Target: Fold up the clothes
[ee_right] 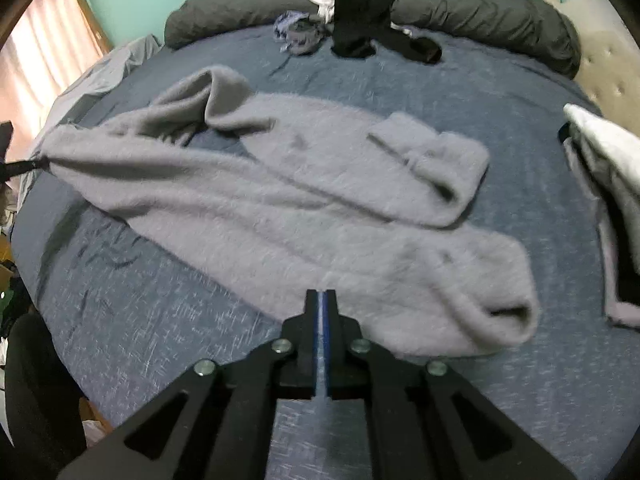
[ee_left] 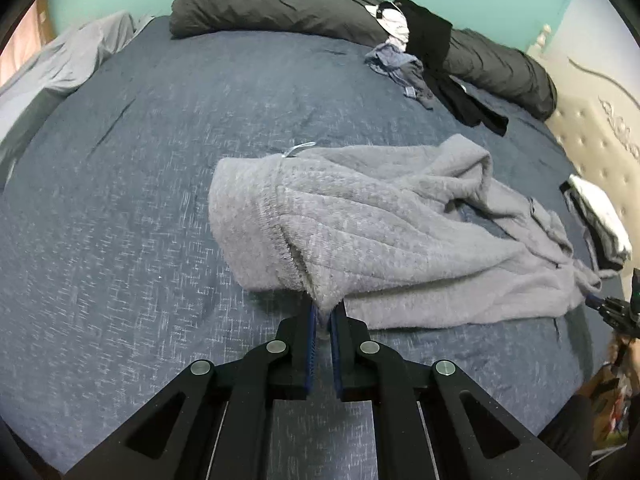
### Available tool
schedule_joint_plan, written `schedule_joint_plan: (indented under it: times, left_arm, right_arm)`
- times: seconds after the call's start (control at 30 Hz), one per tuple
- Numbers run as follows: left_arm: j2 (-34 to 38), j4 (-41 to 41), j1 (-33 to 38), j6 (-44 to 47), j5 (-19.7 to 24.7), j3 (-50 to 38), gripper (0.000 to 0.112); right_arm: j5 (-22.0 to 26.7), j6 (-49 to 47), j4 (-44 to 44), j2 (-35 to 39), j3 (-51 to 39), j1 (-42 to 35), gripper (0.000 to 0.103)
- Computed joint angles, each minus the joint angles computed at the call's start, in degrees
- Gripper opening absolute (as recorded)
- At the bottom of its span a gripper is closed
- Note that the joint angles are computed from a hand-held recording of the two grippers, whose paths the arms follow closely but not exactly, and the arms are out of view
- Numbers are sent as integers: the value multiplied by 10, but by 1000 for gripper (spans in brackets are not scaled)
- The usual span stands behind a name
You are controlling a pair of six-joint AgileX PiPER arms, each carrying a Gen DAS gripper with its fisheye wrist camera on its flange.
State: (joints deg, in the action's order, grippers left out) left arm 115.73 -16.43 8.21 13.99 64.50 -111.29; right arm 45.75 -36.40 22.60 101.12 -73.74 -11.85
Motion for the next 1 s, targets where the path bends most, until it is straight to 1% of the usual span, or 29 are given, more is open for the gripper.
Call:
schedule_joint_plan:
  times: [0.03,0.07,0.23,0.27,0.33,0.5,0.53,0.57,0.6,0.63,0.67,0.7,0.77,0.8,0.93,1.0]
  left_arm:
    - [-1,7,-4,-3,2,-1,7]
    - [-6,7,-4,-4,0,7,7]
    - [17,25,-19,-28,-2,-16,7]
    - [9,26,-18,-26,-9,0,7]
    - [17,27,-19,-30,-10,-7,7]
    - [27,26,-14,-26,-14,-5,7]
    - [28,26,-13,-26,-15,-4,7]
    - [29,27,-13,-25,-16,-3,7]
    - [30,26,-12,-24,-16,-3,7]
    - [30,24,-11,-24,-17,-2,7]
    - [29,22,-10,-23,-17,-2,7]
    - [28,21,-9,-24,-16,-2,7]
    - [25,17,-8,-24,-12,-5,7]
    - [21,16,-7,-25,-9,-7,7]
    - [4,12,-6,-26,11,-20,7]
    - [-9,9,-4,-26,24,-28,7]
  right_arm:
    - [-7,2,-6,3,7,10,33]
    - [-15,5,-13,7,13,20,36]
    - [-59,32,-84,40,27,80,39]
    - [-68,43,-103,47,27,91,39]
    - [-86,71,-142,63,24,112,41]
    - [-122,142,-244,95,24,155,41]
    - [-128,151,-260,98,25,160,39]
    - [-130,149,-261,99,25,161,35]
    - [-129,143,-252,99,24,159,22]
    - [-131,137,-245,93,26,156,11]
    - [-134,131,-238,85,29,153,8]
    - [-137,125,-232,78,32,150,6]
    - [-140,109,-215,61,38,144,5]
    - [-135,82,-188,47,39,136,5]
    - [-104,15,-115,-12,36,104,4]
    - [-78,-12,-94,-45,27,87,4]
